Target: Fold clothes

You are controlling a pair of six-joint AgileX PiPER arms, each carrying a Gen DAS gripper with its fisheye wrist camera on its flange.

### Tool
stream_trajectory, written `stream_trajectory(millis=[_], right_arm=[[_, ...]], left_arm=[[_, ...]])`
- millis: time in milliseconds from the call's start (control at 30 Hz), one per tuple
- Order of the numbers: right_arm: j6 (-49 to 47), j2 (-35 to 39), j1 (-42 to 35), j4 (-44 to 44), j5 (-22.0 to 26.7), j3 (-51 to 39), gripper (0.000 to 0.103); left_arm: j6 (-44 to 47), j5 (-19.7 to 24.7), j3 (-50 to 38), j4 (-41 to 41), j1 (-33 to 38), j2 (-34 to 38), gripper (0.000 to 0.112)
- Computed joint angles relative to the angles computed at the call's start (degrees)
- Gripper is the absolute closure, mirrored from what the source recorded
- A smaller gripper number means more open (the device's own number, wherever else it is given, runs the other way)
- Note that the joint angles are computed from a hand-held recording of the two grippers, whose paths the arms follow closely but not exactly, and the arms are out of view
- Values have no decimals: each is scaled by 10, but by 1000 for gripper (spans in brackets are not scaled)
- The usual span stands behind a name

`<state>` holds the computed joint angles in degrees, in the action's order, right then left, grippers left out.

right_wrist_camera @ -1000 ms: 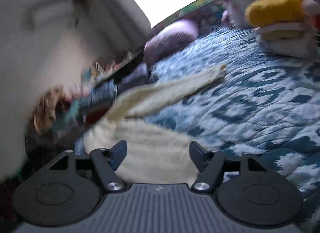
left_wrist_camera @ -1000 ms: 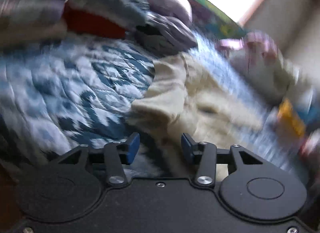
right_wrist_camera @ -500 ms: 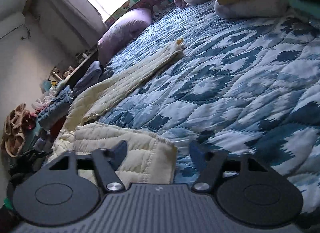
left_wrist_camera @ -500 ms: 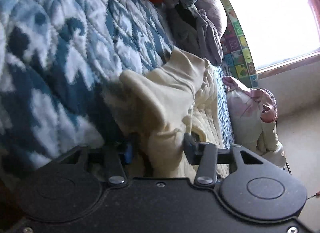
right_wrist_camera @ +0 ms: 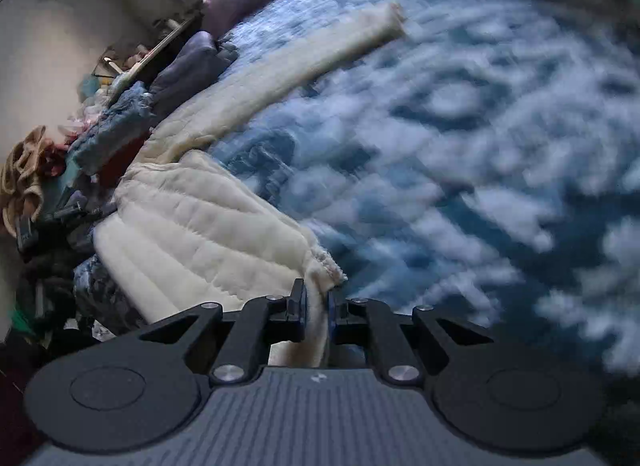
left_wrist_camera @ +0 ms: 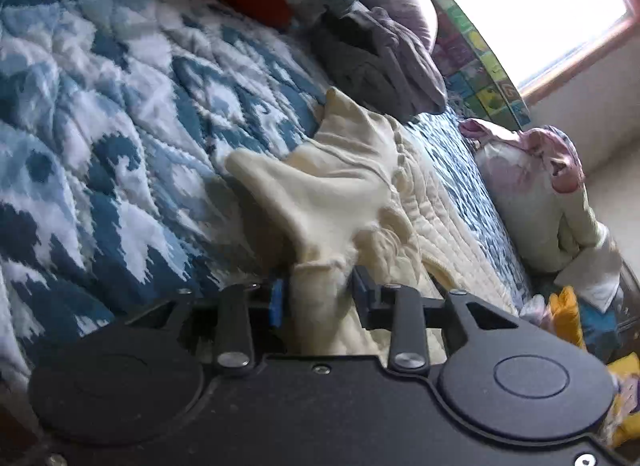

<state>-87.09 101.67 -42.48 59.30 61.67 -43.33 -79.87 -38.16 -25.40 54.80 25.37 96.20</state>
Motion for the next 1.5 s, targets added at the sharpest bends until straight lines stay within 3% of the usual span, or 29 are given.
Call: stream_trajectory(millis=[67,133,167,200,233,267,300,333,433,467,533,600,633,700,733,833,867,967,1100,1267,1367,1500], right_arm=[[0,9,-14,17,9,3,80],[-8,8,-4,39,-3,12,65],[-13,7,1,49,-9,17,65],[-22,1,11,56,-20,23,66],[-32,-8,23,62,-34,31,74],[-31,-14,37,58,-41,32,86],[-26,-18,52,50,-44,30,92],[-19,-24,61,45,-44,26,92],[2,-60,43,31,-7,11,92],[21,-67,54,5,-18,3,92],[57,-73,101,-71,-68,-6,88],[54,-75,102,-76,-66,-8,83],[53,-70,91,-65,-51,-12,78],[55,-60,71,-34,-36,-23,66],[56,-55,62,-18,-31,-28,66],[74,-37,62,10,-42,-51,66],[83,-30,69,14,-52,-61,65],[108,-1,92,38,-82,-91,65],[146,58,136,86,-130,-148,65],[211,149,188,128,-177,-257,62],[253,200,216,134,-204,-336,57],[301,264,242,127,-233,-439,41]], left_arm=[[29,-5,9,-32,6,-3,58],[50,-13,18,-68,18,-4,58],[49,-19,16,-69,24,2,58],[47,-25,14,-71,29,9,62],[45,-31,12,-71,34,16,71],[48,-29,8,-69,34,15,107],[67,-28,7,-89,26,16,110],[94,-11,5,-132,-1,-5,111],[205,-26,43,-209,-16,-78,110],[233,-4,40,-229,-28,-77,110],[239,98,-3,-214,-52,-46,107],[193,164,-23,-179,-60,-42,95],[200,164,-16,-196,-55,-57,91],[253,157,3,-260,-46,-92,65],[255,145,6,-260,-32,-107,65],[145,45,-2,-150,20,-63,65],[122,36,-16,-120,25,-47,65],[106,44,-62,-100,8,-6,65],[13,56,-154,-10,9,51,65],[-170,106,-294,160,-11,128,65],[-240,127,-362,236,-29,170,65],[-262,106,-417,257,-32,221,66]])
